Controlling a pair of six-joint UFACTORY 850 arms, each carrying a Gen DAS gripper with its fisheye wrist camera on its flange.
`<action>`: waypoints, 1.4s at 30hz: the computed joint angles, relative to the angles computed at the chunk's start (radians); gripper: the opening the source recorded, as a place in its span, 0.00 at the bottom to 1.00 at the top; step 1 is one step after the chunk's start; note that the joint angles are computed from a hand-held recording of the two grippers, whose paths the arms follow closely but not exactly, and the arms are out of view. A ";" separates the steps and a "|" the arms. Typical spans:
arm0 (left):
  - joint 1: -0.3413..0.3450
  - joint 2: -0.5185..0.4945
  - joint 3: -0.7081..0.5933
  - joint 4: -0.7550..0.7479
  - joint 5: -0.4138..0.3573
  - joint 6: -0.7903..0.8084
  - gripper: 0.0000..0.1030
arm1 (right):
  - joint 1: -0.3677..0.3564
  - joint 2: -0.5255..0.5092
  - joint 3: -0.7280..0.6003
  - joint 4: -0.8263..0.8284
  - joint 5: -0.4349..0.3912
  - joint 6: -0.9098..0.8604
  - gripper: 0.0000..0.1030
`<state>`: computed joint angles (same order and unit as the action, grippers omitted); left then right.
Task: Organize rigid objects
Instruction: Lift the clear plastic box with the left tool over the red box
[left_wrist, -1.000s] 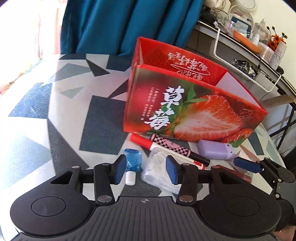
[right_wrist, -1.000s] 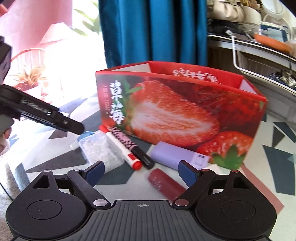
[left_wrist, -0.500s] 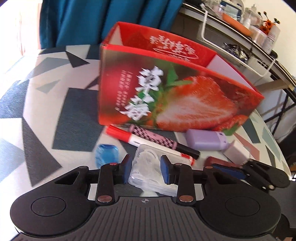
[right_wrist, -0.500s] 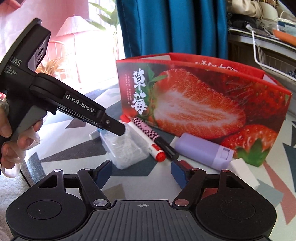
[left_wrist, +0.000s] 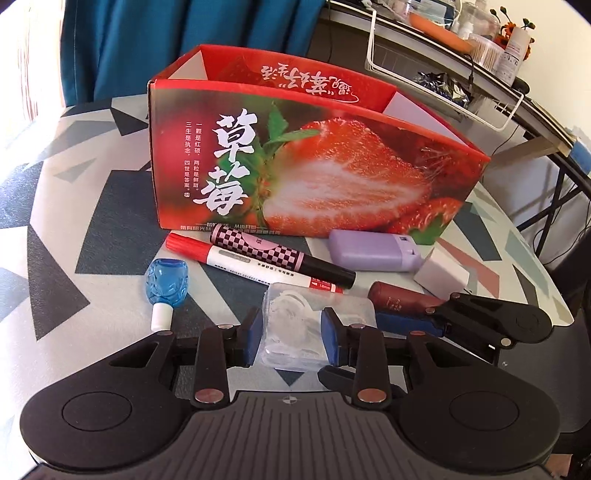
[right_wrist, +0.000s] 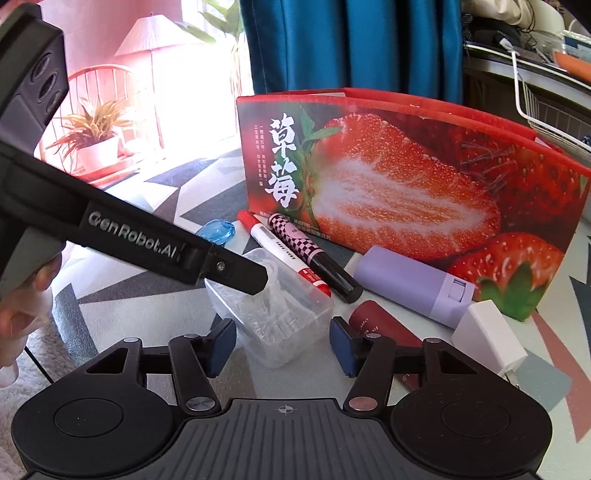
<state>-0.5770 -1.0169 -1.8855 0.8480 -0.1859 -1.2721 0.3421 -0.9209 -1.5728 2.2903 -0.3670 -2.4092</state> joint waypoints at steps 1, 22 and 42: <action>-0.003 0.003 0.006 0.030 -0.002 -0.032 0.35 | 0.001 0.003 0.004 0.006 0.002 -0.014 0.51; -0.015 0.038 0.072 0.239 0.004 -0.269 0.37 | 0.010 0.022 0.018 -0.007 0.040 -0.025 0.43; 0.005 0.062 -0.071 0.617 0.000 -0.528 0.38 | -0.021 0.066 -0.112 0.110 0.043 -0.233 0.43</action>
<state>-0.5722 -0.9545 -1.9564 1.4652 -0.1855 -1.7999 0.3208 -0.8549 -1.6852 2.3998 -0.3245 -2.6425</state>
